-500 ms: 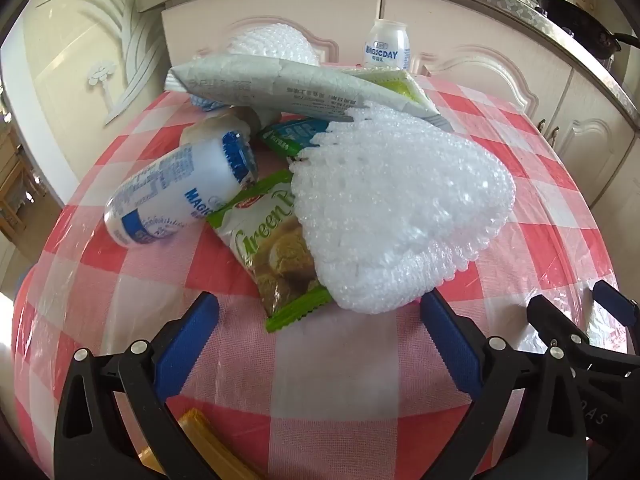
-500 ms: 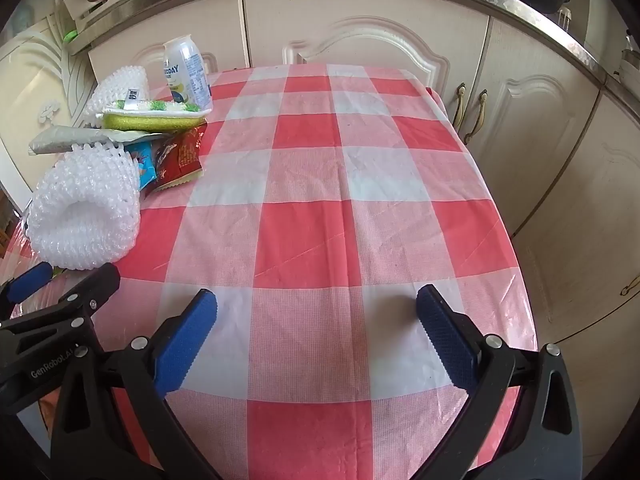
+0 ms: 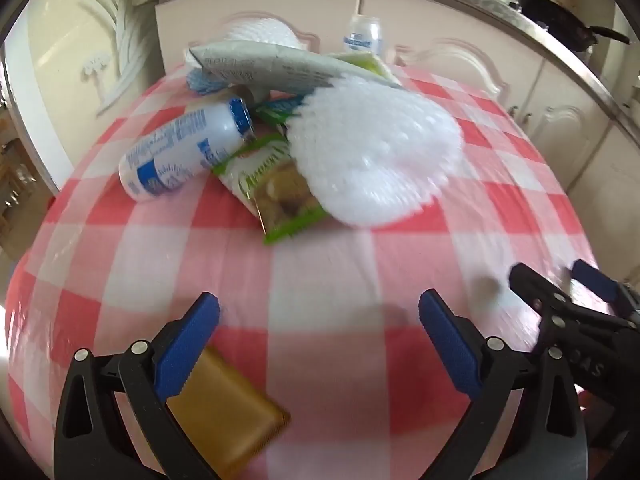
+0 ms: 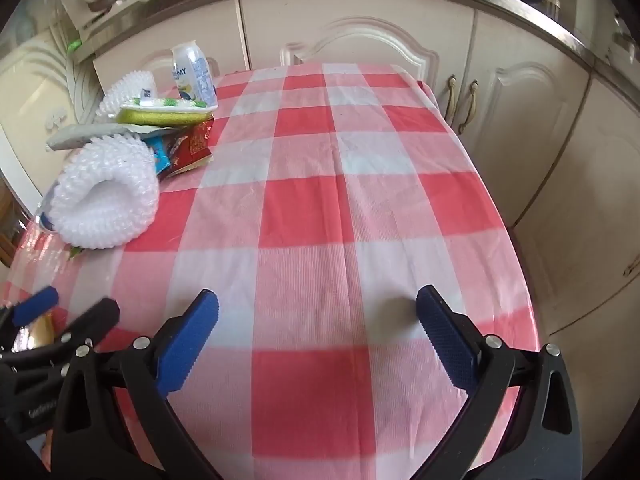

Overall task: Collect trash
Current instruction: 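Move the left tool toward the yellow square pad on the tablecloth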

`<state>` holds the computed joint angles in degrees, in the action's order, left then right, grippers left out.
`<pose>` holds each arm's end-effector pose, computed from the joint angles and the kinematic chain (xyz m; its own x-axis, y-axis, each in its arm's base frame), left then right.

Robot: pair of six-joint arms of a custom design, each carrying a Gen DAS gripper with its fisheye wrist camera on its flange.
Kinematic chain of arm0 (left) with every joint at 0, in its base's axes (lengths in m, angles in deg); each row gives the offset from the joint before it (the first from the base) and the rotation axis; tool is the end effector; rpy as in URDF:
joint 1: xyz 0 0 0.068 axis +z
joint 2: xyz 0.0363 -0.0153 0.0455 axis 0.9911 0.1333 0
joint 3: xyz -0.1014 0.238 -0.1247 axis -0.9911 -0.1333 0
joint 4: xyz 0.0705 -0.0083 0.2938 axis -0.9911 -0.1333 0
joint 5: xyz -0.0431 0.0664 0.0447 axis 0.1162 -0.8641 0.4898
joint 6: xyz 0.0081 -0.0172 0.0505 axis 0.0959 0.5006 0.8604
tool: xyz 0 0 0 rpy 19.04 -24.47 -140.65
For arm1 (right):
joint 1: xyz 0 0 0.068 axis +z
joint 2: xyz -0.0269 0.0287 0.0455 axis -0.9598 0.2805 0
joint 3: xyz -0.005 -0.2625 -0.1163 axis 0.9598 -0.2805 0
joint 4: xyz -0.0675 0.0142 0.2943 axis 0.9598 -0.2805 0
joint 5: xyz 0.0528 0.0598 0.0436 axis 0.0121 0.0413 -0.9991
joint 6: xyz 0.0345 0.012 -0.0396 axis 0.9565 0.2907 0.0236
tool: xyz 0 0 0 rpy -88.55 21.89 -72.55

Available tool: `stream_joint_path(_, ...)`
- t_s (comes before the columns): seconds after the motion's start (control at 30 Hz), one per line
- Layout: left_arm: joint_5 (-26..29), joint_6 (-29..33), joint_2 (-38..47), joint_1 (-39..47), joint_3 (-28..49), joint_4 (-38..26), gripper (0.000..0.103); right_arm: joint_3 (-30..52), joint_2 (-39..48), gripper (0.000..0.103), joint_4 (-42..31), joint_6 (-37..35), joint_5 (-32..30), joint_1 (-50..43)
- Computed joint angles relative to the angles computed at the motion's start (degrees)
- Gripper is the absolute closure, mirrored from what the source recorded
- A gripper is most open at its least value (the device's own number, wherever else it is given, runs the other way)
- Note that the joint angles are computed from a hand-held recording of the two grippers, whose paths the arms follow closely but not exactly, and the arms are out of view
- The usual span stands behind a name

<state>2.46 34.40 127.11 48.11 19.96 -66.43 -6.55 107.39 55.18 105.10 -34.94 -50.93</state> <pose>0.3417 -0.2273 0.1953 -0.7896 0.1801 -0.5865 0.2786 0.9570 -0.0813 0.2958 0.1098 0.1864 -0.7256 0.2718 -0.6322 0.3005 0.9516 0.0642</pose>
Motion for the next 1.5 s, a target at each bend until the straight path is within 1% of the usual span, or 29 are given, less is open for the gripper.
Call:
stream_joint_path(0.07, 2.7, 0.1, -2.2, 1.0, -1.5, 0.0, 0.005, -2.4, -2.7, 0.003, 1.1, 1.5, -0.5, 0.6)
stream_joint_path(0.17, 3.9, 0.6, -6.8, 1.5, -4.9, 2.0, 0.005, -5.2, -7.4, 0.003, 1.1, 3.7, 1.5, 2.8)
stream_joint_path(0.27, 4.9, 2.0, -10.7, 2.5, -6.5, 2.9, 0.005, -5.5, -11.4, 0.003, -1.9, 5.4, 6.3, 5.9)
stream_joint_path(0.3, 5.4, 2.6, -12.3, 2.7, -7.3, 3.4, 0.005, -5.4, -12.3, 0.003, -2.1, 5.4, 7.0, 6.2)
stream_joint_path(0.33, 5.8, 3.6, -14.2, 3.2, -8.0, 3.8, 0.005, -5.6, -14.6, 0.003, -3.0, 6.0, 9.3, 7.7)
stream_joint_path(0.5, 5.1, 5.2, -19.5, 4.7, -7.8, 4.0, 0.005, -3.9, -21.0, 0.003, -8.2, 7.7, 17.9, 13.1)
stream_joint_path(0.53, 4.5, 5.3, -21.2, 4.7, -8.4, 4.2, 0.005, -3.0, -21.3, 0.003, -9.0, 7.7, 19.0, 13.5)
stream_joint_path(0.57, 3.3, 5.0, -22.1, 4.2, -9.0, 4.7, 0.005, -2.4, -22.8, 0.003, -10.2, 8.1, 21.6, 15.2)
stream_joint_path(0.7, 0.9, 6.3, -28.2, 4.0, -11.7, 5.1, 0.005, 1.8, -23.7, 0.003, -15.2, 9.2, 28.1, 19.2)
stream_joint_path(0.83, -1.1, 7.0, -34.1, 3.1, -14.4, 5.2, 0.005, 4.2, -24.5, 0.003, -18.2, 10.9, 33.6, 23.0)
stream_joint_path(1.03, -2.1, 7.4, -42.0, 2.5, -17.5, 4.1, 0.005, 9.0, -23.6, 0.003, -26.8, 17.2, 43.9, 31.4)
stream_joint_path(1.13, -2.2, 7.4, -43.1, 2.2, -17.3, 3.0, 0.005, 11.7, -22.1, 0.003, -31.5, 20.8, 47.6, 34.3)
stream_joint_path(1.3, -2.8, 7.6, -47.0, 1.9, -18.4, 2.0, 0.005, 16.3, -19.1, 0.003, -42.0, 29.9, 53.4, 39.2)
stream_joint_path(1.37, -3.2, 7.8, -48.6, 1.6, -18.8, 1.8, 0.005, 18.5, -17.2, 0.003, -47.8, 35.3, 54.9, 40.5)
stream_joint_path(1.43, -3.4, 7.8, -50.1, 1.7, -19.3, 1.8, 0.005, 20.2, -15.9, 0.003, -51.5, 38.7, 55.9, 41.3)
stream_joint_path(1.47, -2.9, 7.8, -50.6, 2.1, -19.4, 1.8, 0.005, 21.4, -14.6, 0.003, -55.2, 42.5, 56.6, 42.0)
stream_joint_path(1.5, -3.0, 7.6, -51.0, 2.0, -19.4, 1.6, 0.005, 22.0, -14.0, 0.003, -57.1, 44.3, 56.9, 42.5)
